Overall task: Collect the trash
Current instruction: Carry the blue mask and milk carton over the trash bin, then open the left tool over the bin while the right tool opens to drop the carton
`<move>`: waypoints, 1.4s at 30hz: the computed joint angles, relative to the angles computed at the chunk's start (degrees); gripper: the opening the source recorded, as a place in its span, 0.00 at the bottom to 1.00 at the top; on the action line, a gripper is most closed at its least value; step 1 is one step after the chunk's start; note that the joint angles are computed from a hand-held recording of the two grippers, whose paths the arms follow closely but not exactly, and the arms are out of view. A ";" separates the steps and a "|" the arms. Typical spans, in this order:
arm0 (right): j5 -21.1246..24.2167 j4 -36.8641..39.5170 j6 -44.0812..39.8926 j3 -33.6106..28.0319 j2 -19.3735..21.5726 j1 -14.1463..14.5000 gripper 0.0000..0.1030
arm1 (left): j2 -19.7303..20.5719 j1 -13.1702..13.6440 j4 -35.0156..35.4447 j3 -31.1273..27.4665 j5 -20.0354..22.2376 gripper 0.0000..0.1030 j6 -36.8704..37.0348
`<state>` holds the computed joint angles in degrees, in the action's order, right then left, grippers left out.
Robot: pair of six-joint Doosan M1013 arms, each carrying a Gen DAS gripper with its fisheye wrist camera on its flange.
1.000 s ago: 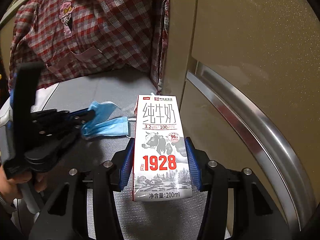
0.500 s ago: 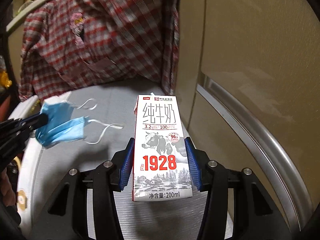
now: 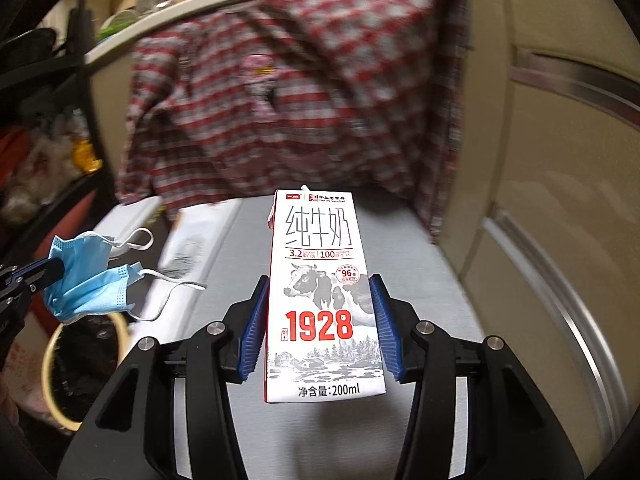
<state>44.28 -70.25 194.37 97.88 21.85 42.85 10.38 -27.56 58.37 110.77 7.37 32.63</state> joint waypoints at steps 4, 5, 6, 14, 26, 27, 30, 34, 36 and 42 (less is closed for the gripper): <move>-2.87 0.69 -3.10 -2.98 1.67 1.88 0.48 | -2.50 1.69 4.96 2.24 2.22 0.05 -6.30; -3.59 0.99 -4.09 -3.75 2.13 2.29 0.48 | -2.94 2.12 8.23 2.81 2.92 0.05 -9.86; -4.49 1.47 -5.65 -4.87 2.83 2.82 0.48 | -3.48 2.75 11.10 3.52 3.70 0.05 -13.16; -8.22 6.21 -16.41 -11.57 7.45 5.95 0.48 | -4.61 7.44 14.41 6.40 6.56 0.05 -19.88; -10.43 16.13 -30.42 -20.65 13.70 7.54 0.48 | -3.81 12.48 10.69 6.72 8.46 0.05 -18.72; -10.51 16.81 -30.99 -21.11 14.00 7.54 0.48 | -3.76 12.68 10.76 6.74 8.41 0.05 -18.76; -10.96 20.10 -33.77 -23.32 15.38 7.48 0.48 | -3.35 13.40 9.95 6.52 8.78 0.05 -18.37; -10.81 22.25 -36.44 -25.45 16.69 7.61 0.48 | -2.62 14.40 9.21 6.17 9.01 0.05 -18.12; -10.70 22.91 -37.45 -26.26 17.18 7.62 0.48 | -2.16 14.73 8.46 5.91 9.24 0.05 -17.63; -10.08 25.19 -39.22 -28.12 18.33 7.42 0.48 | -1.01 15.36 5.24 5.30 10.01 0.05 -14.88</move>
